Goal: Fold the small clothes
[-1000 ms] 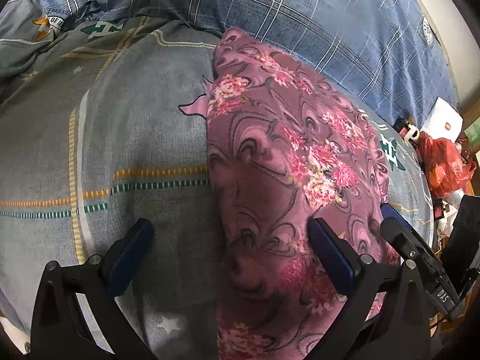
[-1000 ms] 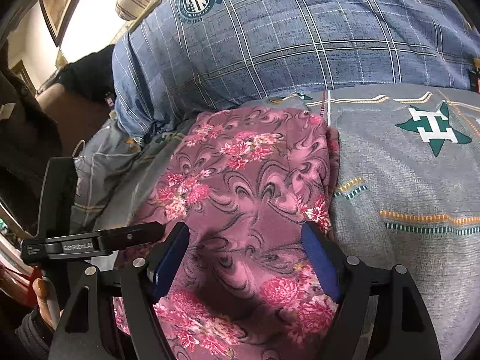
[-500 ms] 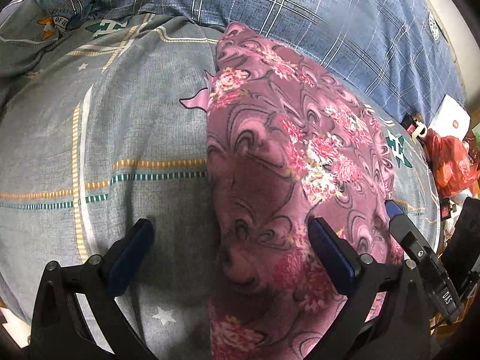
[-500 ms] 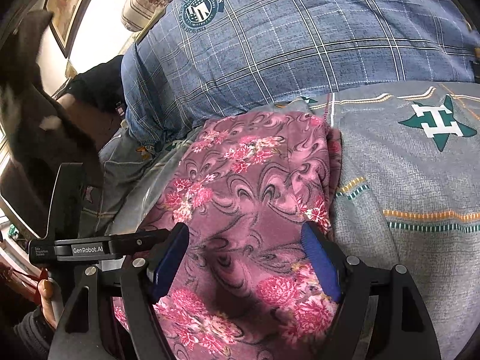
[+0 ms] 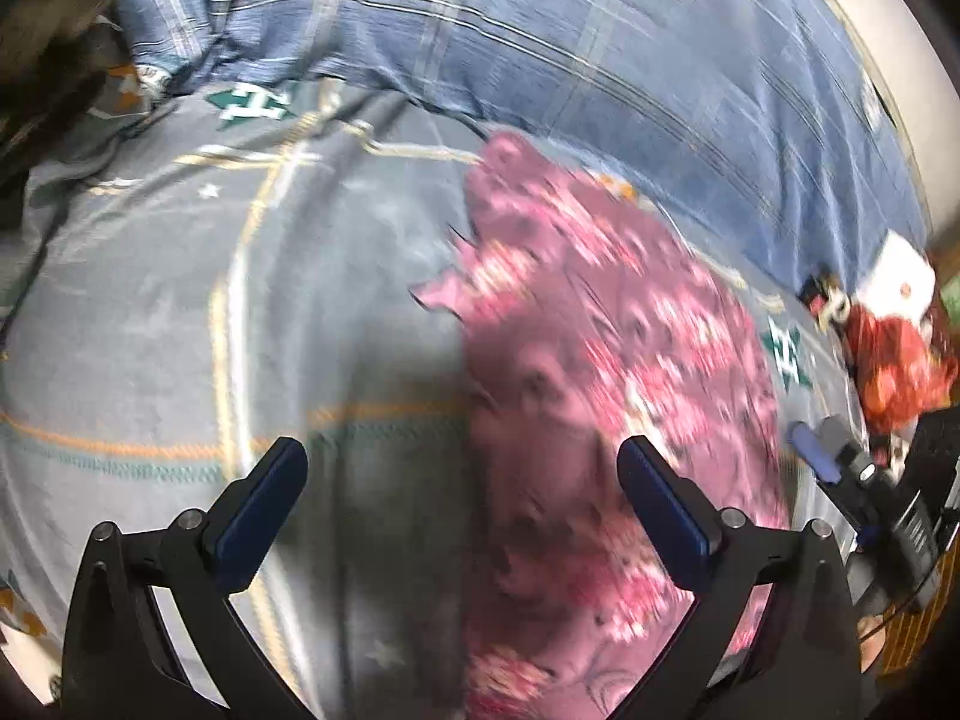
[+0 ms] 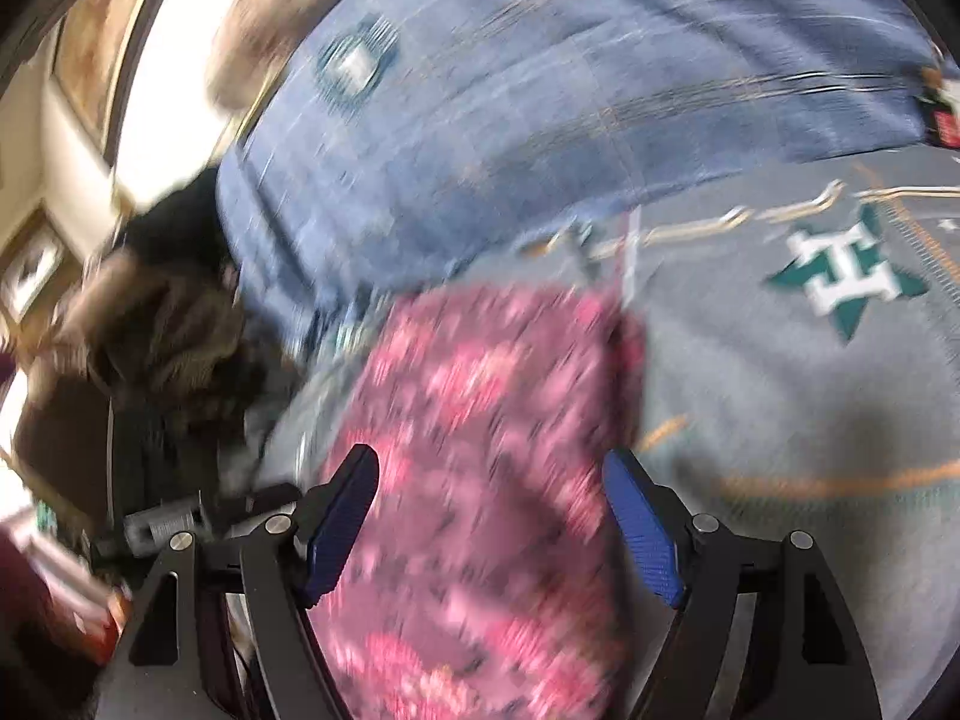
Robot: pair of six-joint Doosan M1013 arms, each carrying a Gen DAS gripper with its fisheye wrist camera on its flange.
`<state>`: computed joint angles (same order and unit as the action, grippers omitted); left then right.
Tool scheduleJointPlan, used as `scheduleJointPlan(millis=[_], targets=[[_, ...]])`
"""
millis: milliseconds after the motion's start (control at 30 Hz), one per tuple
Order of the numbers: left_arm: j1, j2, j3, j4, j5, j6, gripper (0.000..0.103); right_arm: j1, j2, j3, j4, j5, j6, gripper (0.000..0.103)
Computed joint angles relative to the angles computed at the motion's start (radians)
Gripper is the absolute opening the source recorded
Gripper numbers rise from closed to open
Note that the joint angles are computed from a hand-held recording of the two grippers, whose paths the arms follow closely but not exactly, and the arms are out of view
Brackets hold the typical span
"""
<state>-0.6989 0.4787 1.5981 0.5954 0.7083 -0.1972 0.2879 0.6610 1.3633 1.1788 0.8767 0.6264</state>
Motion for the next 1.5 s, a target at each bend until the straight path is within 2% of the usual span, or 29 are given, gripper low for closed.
scheduleJointPlan(millis=[100, 233, 333, 367, 400, 433, 533, 567, 667, 700, 733, 800, 867, 933, 967, 1033, 1100, 1133, 1167, 1333, 1433, 1500], targets=[[0.030, -0.008, 0.014, -0.024, -0.041, -0.022, 0.103, -0.004, 0.032, -0.061, -0.037, -0.016, 0.143, 0.080], [0.057, 0.004, 0.001, -0.063, -0.078, -0.011, 0.103, 0.013, 0.085, -0.149, -0.093, 0.010, 0.235, 0.080], [0.076, 0.018, -0.012, -0.119, -0.123, 0.025, 0.103, 0.041, 0.125, -0.222, -0.208, 0.052, 0.320, 0.075], [0.083, 0.024, -0.019, -0.142, -0.138, 0.047, 0.103, 0.051, 0.135, -0.242, -0.259, 0.061, 0.351, 0.050], [0.086, 0.029, -0.026, -0.155, -0.140, 0.062, 0.103, 0.059, 0.142, -0.259, -0.298, 0.065, 0.365, 0.004], [0.087, 0.032, -0.031, -0.159, -0.141, 0.069, 0.103, 0.066, 0.142, -0.266, -0.319, 0.050, 0.350, 0.006], [0.090, 0.050, -0.055, -0.159, -0.121, 0.082, 0.103, 0.059, 0.115, -0.222, -0.199, -0.024, 0.220, 0.005], [0.092, 0.059, -0.064, -0.165, -0.111, 0.090, 0.103, 0.061, 0.113, -0.219, -0.208, -0.053, 0.223, 0.005], [0.099, 0.089, -0.099, -0.223, -0.055, 0.146, 0.103, 0.070, 0.162, -0.291, -0.389, 0.019, 0.384, 0.006], [0.094, 0.093, -0.114, -0.206, -0.024, 0.154, 0.103, 0.067, 0.164, -0.294, -0.391, 0.034, 0.389, 0.007], [0.092, 0.091, -0.118, -0.206, -0.019, 0.166, 0.103, 0.063, 0.153, -0.278, -0.372, 0.019, 0.368, 0.011], [0.080, 0.070, -0.097, -0.179, -0.061, 0.150, 0.103, 0.058, 0.112, -0.224, -0.323, -0.037, 0.292, 0.013], [0.058, 0.048, -0.077, -0.109, -0.083, 0.093, 0.103, 0.042, 0.078, -0.167, -0.179, -0.034, 0.125, 0.016], [0.039, 0.037, -0.065, -0.052, -0.090, 0.057, 0.103, 0.037, 0.060, -0.131, -0.128, -0.014, 0.039, 0.028], [0.028, 0.040, -0.068, -0.037, -0.076, 0.056, 0.103, 0.040, 0.058, -0.120, -0.132, 0.000, 0.015, 0.031], [0.019, 0.057, -0.086, -0.062, -0.046, 0.106, 0.103, 0.058, 0.064, -0.117, -0.226, -0.006, 0.039, 0.029], [0.023, 0.090, -0.130, -0.168, 0.019, 0.229, 0.103, 0.079, 0.063, -0.102, -0.338, -0.063, 0.073, 0.025], [0.026, 0.102, -0.146, -0.208, 0.040, 0.272, 0.103, 0.082, 0.048, -0.083, -0.322, -0.091, 0.045, 0.025], [0.023, 0.100, -0.140, -0.218, 0.035, 0.276, 0.103, 0.082, 0.041, -0.084, -0.343, -0.083, 0.061, 0.030], [-0.025, 0.044, -0.076, -0.106, 0.037, 0.179, 0.103, 0.044, -0.019, -0.001, -0.207, -0.041, -0.097, 0.033], [-0.050, 0.025, -0.043, -0.109, 0.012, 0.171, 0.103, 0.023, -0.028, 0.039, -0.171, -0.005, -0.141, 0.034], [-0.058, 0.036, -0.040, -0.144, 0.014, 0.201, 0.103, 0.023, -0.035, 0.068, -0.197, -0.022, -0.149, 0.033]])
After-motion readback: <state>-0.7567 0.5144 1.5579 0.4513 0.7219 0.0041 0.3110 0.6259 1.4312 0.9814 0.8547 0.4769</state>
